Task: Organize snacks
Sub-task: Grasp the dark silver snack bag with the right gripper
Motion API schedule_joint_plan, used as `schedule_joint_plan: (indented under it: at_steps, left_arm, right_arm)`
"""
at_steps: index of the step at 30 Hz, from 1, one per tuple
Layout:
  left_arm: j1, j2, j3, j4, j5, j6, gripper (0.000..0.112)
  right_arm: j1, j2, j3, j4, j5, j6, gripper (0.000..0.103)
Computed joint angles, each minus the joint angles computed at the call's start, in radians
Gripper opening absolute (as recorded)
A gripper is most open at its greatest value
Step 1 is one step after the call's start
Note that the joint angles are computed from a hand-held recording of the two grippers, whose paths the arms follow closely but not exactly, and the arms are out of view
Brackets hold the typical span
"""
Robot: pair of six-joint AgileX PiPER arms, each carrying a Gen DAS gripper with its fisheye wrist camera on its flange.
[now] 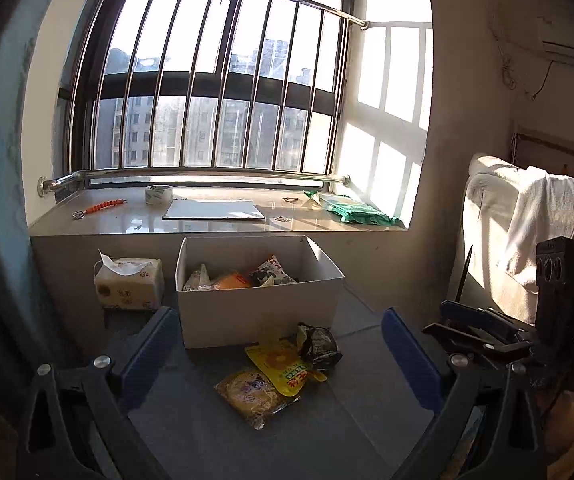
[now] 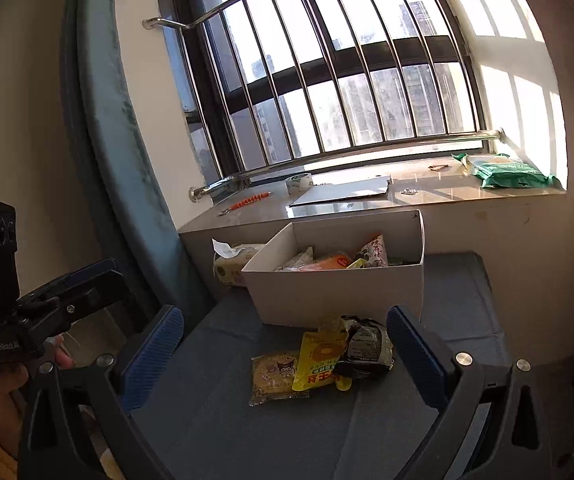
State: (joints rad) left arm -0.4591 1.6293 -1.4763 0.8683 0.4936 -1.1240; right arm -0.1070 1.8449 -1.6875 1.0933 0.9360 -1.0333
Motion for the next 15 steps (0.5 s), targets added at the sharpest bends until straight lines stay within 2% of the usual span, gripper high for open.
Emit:
schedule_joint_plan:
  at_steps: [2,5,10,15]
  left_arm:
    - [-0.027,-0.025,0.068,0.096,-0.006,-0.124,0.103]
    - [-0.047,-0.037,0.119,0.118,-0.023,-0.185,0.103]
    - [-0.076,-0.033,0.156,0.137,-0.014,-0.205,0.103]
    - [-0.075,-0.043,0.185,0.126,-0.019,-0.211,0.103]
  right_arm:
    - [-0.016,-0.076,0.157,0.056,-0.068,-0.111,0.103]
    - [-0.052,-0.082,0.227,0.108,-0.036,-0.172,0.103]
    - [-0.056,-0.027,0.204,0.059,-0.075,-0.108,0.103]
    - [-0.032,0.131,0.029,-0.001,-0.005,0.036,0.103]
